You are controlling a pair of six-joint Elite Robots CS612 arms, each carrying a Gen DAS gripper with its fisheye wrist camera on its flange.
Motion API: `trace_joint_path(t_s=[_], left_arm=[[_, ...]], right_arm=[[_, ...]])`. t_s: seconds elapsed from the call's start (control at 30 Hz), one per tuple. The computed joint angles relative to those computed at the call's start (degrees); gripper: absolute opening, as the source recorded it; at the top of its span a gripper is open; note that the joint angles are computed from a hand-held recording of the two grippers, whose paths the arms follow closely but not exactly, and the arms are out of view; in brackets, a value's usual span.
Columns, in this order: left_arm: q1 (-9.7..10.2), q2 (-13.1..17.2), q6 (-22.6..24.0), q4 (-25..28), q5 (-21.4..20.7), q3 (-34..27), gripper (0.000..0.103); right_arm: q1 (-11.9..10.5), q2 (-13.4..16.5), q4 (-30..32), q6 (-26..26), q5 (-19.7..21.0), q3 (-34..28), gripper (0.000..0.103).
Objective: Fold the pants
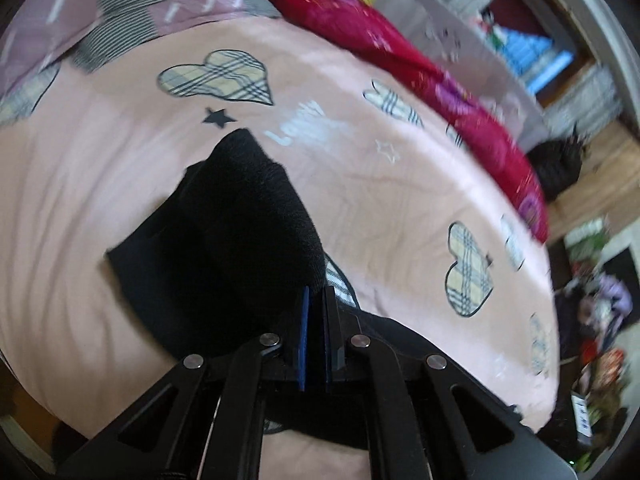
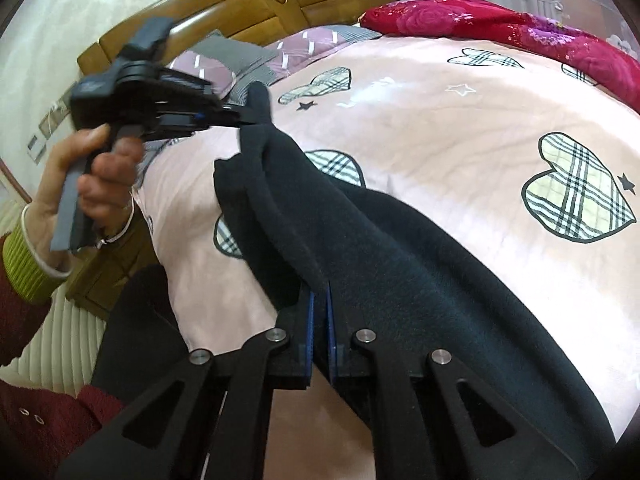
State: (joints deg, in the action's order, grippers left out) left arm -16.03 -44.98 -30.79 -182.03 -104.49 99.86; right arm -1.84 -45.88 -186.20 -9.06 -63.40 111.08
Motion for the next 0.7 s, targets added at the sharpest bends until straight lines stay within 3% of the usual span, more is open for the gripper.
trace_joint_path(t_s=[0.33,0.7], left_arm=[[2.95,2.8,-4.6,-7.0,-4.2,2.2,0.004],[4.22,4.5,-7.2,-8.8,-6.1,3.7,0.005]], right_arm=[[3.1,-0.3,3.3,-5.1,-7.7,-0.6,0.007],[3.8,-0.8,6.7,-7.2,-10.3,-0.9,0.007]])
